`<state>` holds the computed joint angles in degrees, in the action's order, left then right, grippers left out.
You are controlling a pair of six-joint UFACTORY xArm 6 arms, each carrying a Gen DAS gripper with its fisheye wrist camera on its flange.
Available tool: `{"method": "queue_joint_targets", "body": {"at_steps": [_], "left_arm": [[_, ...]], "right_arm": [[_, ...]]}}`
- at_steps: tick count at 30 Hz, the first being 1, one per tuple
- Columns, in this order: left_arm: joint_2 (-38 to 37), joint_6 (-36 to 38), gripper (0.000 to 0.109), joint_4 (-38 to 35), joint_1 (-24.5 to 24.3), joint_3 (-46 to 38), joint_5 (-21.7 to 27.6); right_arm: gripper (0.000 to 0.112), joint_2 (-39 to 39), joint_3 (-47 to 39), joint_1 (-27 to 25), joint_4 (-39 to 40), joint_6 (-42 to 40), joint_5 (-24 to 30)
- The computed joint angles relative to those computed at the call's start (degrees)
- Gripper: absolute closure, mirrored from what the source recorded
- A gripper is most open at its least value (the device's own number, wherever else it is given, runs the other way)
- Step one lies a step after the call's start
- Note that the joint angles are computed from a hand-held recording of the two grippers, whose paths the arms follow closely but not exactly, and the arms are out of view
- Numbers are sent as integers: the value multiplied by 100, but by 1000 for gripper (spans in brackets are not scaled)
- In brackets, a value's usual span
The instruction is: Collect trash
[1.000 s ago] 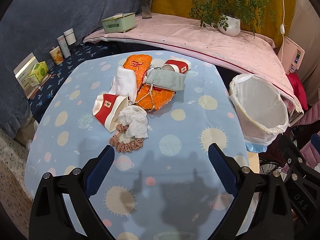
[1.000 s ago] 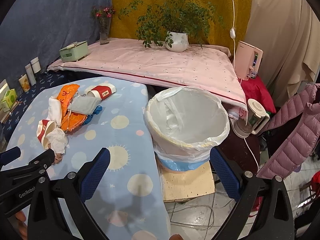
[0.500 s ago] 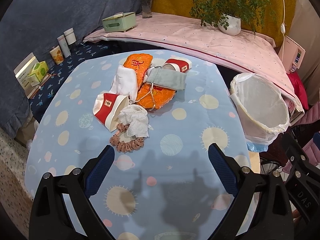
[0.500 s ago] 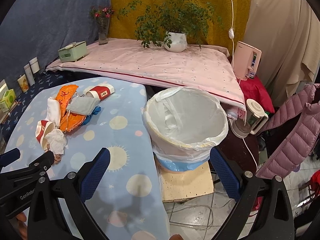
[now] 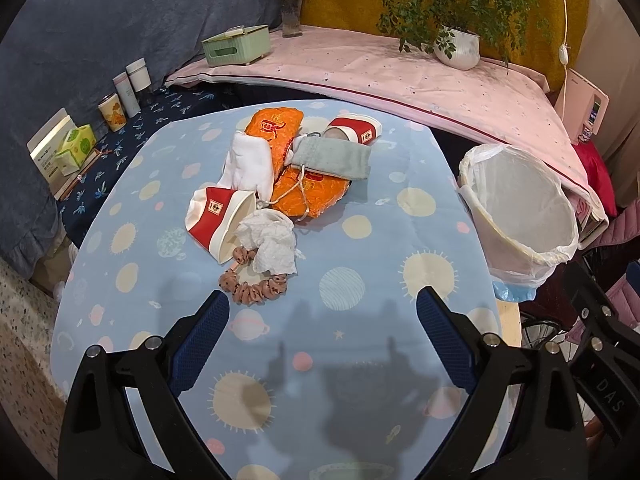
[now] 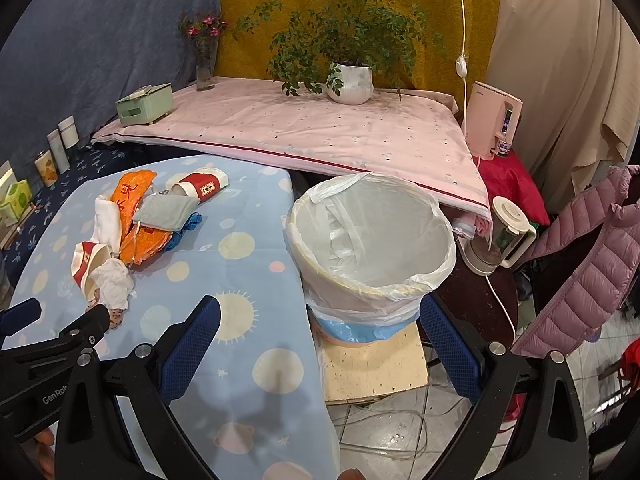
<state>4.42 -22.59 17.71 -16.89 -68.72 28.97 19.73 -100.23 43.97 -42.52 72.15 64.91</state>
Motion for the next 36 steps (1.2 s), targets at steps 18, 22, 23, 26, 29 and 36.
{"method": "queue_joint_targets", "body": {"at_steps": [18, 22, 23, 26, 29, 36], "left_arm": [[-42, 63, 18, -72, -32, 39, -25], [-32, 142, 18, -139, -41, 23, -11], [-35, 151, 18, -144, -45, 26, -18], [-38, 180, 18, -171, -55, 25, -33], [-47, 189, 18, -185, -52, 45, -84], [-22, 136, 18, -159, -48, 6, -43]], "right_arm": [[17, -11, 16, 0, -26, 13, 0], [17, -4, -2, -4, -29, 4, 25], [17, -1, -5, -2, -23, 2, 23], [17, 1, -5, 3, -41, 11, 30], [17, -11, 15, -2, -55, 31, 11], [17, -8, -5, -24, -58, 35, 33]]}}
